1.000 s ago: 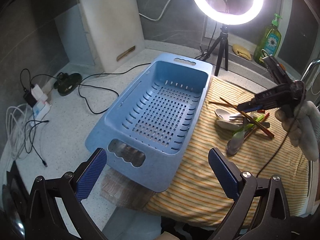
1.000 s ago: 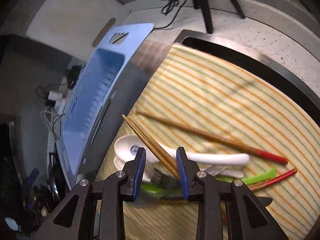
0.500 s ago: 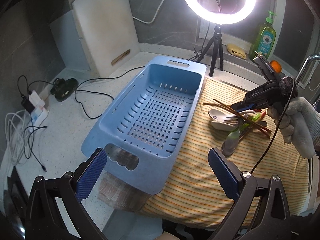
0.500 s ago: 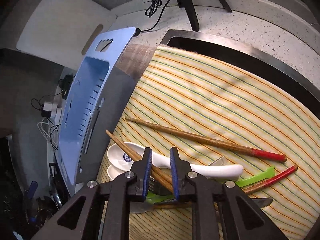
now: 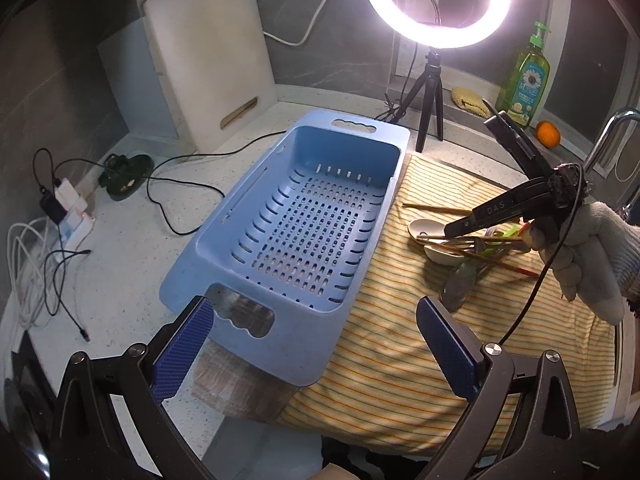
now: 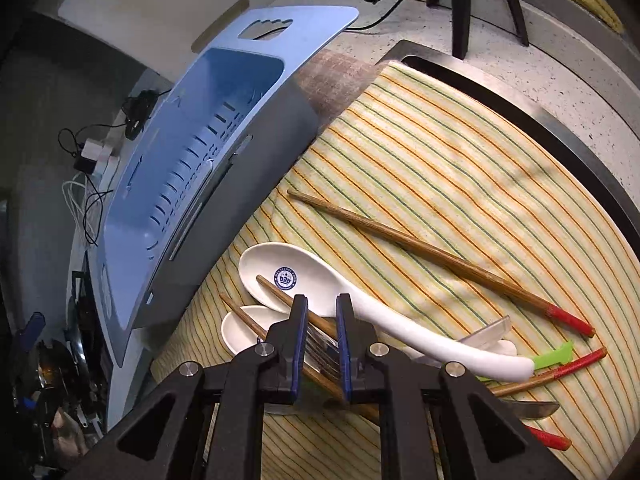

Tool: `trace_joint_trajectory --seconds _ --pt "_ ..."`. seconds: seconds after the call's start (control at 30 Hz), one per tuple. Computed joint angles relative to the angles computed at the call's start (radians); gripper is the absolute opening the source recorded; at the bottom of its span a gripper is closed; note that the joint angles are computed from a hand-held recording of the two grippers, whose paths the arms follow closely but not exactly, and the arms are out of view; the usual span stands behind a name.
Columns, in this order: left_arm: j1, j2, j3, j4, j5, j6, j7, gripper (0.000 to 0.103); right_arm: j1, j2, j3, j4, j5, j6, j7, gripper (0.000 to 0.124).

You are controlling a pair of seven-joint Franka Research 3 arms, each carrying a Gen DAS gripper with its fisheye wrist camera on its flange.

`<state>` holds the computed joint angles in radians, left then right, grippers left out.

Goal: Organize utensils
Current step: 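Push the utensils apart with the right tool across the cloth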

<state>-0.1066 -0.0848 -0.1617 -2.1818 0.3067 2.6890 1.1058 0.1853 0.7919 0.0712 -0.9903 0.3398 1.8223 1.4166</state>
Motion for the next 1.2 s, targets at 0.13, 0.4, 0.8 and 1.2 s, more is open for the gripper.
trace_joint_trajectory --seconds 0.13,0.4,0.8,1.2 --pt "0.0 -0.002 0.002 -0.002 -0.007 -0.002 0.007 0.101 0.005 -0.035 0.01 -0.054 -0.009 -0.021 -0.073 0.013" --pt "-0.005 0.011 0.001 0.006 -0.034 0.005 0.04 0.101 -0.004 -0.197 0.001 -0.308 0.031 0.06 -0.15 0.013" --pt "-0.032 0.056 -0.014 0.05 -0.082 0.011 0.131 0.101 -0.058 -0.403 -0.03 -0.628 0.129 0.161 -0.15 0.012" --pt "-0.05 0.078 -0.024 0.07 -0.111 0.002 0.173 0.101 -0.11 -0.505 -0.068 -0.762 0.161 0.202 -0.129 0.013"
